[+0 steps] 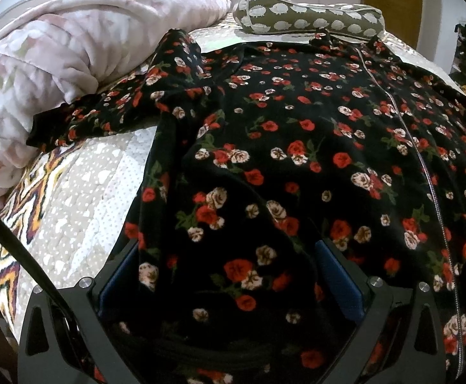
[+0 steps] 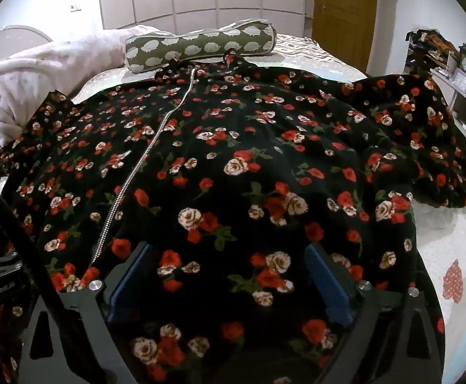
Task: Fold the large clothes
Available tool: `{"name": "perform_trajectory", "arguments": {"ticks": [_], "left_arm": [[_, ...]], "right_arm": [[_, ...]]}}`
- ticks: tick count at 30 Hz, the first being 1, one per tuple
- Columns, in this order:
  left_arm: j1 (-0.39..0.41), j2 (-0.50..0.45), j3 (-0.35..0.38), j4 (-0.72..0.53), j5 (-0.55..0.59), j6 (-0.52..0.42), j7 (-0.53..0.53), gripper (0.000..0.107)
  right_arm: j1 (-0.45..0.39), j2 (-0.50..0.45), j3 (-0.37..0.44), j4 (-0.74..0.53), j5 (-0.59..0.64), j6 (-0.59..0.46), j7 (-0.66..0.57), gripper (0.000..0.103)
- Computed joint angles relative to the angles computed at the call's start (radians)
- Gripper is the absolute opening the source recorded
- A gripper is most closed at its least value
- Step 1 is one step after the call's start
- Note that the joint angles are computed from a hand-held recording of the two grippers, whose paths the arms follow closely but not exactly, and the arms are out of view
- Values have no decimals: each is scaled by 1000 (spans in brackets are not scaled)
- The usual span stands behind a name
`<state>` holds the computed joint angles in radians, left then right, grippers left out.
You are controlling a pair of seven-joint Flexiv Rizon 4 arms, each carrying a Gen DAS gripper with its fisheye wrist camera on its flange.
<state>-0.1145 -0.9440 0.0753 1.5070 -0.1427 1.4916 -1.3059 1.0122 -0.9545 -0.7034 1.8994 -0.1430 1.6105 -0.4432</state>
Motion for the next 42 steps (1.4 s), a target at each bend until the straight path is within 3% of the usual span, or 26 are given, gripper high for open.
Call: {"name": "perform_trajectory", "arguments": {"ticks": [6,11,19,23,27,30,36,42], "left_arm": [[29,3,-42,30,-7,47,15,103],[41,10,-62,54,-18,71,29,103],[-5,-2,-12,39,-32,70,8,103],[-21,-2,10,31,-29,55,-1,103],[29,5,-50,31,-33,29,23,103],[5,5,-18,13,-32,-10,11,103],[-26,48,24,68,-5,34,-21,103],[154,192,-215,328,7,268,4,103]], "right_arm": [[18,-10,-14,-5,-4,-27,2,100],[5,-7,-3,6,1,13,1,101],[26,-14,-24,-7,-12,-39,-1,103],[5,-10,-8,3,-9,10,3,103],[15,-16,-16,5,9,16,-5,103],[5,-7,-1,2,11,5,-14,103],[-17,18,24,-11,-37,-51,-5,103],[-31,22,30,-10,-69,-46,16,103]]}}
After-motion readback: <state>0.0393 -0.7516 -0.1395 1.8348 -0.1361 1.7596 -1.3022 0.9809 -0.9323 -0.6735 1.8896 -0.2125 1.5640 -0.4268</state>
